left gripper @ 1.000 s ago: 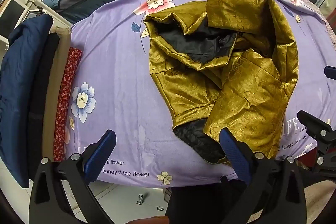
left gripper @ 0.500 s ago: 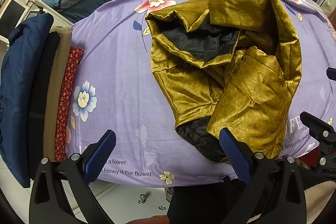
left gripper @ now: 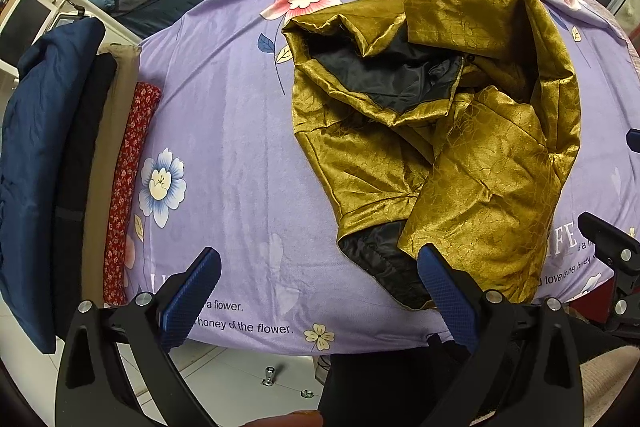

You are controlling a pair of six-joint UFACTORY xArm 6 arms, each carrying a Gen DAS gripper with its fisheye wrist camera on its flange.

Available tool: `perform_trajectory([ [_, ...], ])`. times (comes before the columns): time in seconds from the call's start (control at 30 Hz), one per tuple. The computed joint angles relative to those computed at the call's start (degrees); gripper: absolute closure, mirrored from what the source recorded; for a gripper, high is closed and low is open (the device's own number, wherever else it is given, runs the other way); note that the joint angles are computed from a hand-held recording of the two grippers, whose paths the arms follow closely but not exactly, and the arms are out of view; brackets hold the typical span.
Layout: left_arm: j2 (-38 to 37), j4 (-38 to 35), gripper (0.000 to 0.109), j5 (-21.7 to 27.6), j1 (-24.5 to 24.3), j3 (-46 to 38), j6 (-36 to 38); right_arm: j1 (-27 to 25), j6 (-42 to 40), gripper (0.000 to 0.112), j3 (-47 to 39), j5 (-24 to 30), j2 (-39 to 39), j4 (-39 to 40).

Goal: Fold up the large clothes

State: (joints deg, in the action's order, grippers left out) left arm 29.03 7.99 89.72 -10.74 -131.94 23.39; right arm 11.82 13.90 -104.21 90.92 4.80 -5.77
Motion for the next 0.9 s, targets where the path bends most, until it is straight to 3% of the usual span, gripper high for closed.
perform_trajectory([
  [0.9, -0.44, 0.6, 0.012, -0.32, 0.11, 1.03, 0.1, 0.25, -0.25, 0.017, -0.05, 0.11, 0.22, 0.1],
])
